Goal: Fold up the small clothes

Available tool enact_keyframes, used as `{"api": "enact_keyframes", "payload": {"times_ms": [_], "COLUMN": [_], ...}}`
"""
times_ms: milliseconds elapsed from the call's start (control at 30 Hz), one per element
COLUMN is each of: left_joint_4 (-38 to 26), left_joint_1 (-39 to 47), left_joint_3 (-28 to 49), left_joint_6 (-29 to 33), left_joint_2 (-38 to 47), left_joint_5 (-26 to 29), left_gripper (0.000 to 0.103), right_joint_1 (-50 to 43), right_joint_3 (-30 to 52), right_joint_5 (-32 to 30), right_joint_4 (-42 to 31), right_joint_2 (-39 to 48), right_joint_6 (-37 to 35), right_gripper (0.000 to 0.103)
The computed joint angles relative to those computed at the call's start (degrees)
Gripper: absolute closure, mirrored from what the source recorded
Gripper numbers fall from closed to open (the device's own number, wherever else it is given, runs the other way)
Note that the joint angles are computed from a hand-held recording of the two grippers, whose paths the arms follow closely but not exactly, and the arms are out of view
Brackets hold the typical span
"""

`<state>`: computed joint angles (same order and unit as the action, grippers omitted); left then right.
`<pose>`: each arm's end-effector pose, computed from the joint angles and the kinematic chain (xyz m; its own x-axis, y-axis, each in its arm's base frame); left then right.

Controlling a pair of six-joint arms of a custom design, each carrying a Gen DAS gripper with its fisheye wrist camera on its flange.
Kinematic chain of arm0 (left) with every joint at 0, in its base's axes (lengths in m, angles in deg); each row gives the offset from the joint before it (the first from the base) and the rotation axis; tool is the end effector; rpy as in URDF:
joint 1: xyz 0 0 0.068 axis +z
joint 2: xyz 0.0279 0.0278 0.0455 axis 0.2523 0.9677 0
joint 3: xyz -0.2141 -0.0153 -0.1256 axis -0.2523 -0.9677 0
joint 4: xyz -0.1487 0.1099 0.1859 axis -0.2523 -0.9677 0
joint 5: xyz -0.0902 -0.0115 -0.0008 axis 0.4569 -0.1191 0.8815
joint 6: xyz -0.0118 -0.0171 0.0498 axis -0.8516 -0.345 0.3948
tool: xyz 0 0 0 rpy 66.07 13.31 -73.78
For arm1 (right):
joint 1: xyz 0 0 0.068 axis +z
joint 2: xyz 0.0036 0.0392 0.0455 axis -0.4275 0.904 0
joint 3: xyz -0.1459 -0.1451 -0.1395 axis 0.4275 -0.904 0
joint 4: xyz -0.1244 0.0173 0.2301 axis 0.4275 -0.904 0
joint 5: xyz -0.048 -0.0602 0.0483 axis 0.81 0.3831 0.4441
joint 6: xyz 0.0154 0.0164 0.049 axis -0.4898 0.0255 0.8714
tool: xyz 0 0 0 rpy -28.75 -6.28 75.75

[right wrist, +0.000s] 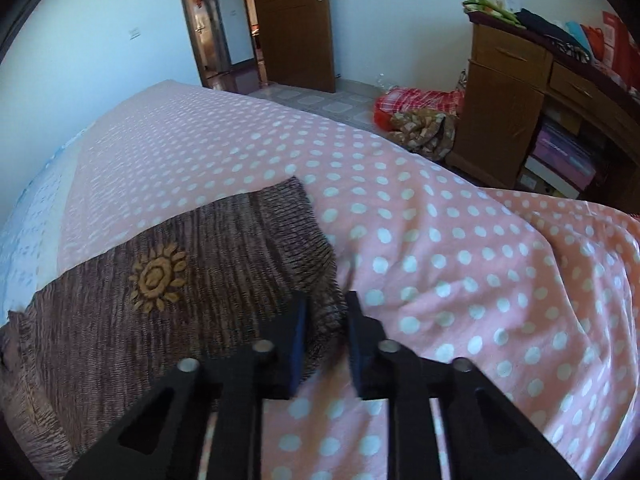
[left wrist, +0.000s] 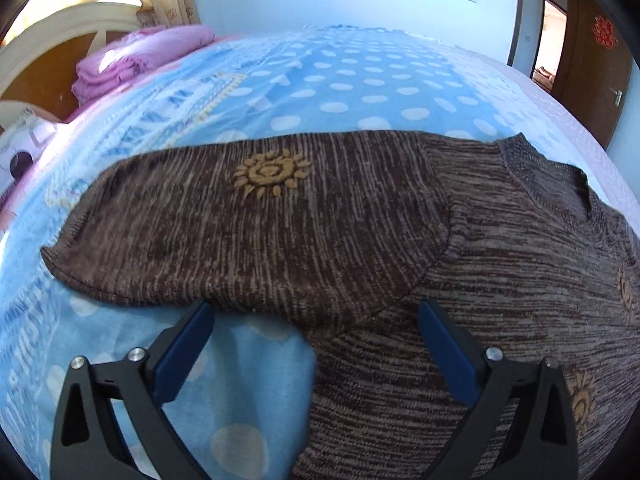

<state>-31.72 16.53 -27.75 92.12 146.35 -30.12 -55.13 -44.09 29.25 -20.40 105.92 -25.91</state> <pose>0.3737 0.0106 0.0748 -0.8066 0.0425 -0.5895 0.0552 0.9985 -0.0036 0.1761 -0.1121 0.1039 -0.3594 0.6936 -0.6243 0.8632 0.5013 0.0600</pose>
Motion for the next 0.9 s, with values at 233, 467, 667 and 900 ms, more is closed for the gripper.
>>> {"api": "enact_keyframes", "payload": {"times_ms": [233, 467, 667, 900], "left_joint_4": [-0.4, -0.5, -0.2, -0.1], "left_joint_1": [0.7, 1.4, 1.8, 2.2], "left_joint_3": [0.1, 0.5, 0.4, 0.6], "left_joint_6": [-1.1, -1.1, -1.1, -1.2], "left_joint_2": [0.2, 0.3, 0.4, 0.7], "left_joint_5": [2.0, 3.2, 4.2, 5.1], "left_gripper": [0.0, 0.0, 0.0, 0.0], "right_joint_1": [13.8, 44.3, 57.9, 63.6], "right_joint_3": [5.8, 23.4, 40.6, 48.2], "right_joint_5": [4.8, 13.4, 11.9, 12.5], "right_joint_4": [-11.4, -12.6, -4.1, -2.0], "right_joint_2": [-10.6, 3.6, 33.2, 49.6], "right_joint_6": [6.1, 14.1, 16.7, 17.8], "right_gripper": [0.094, 0.094, 0.094, 0.084]}}
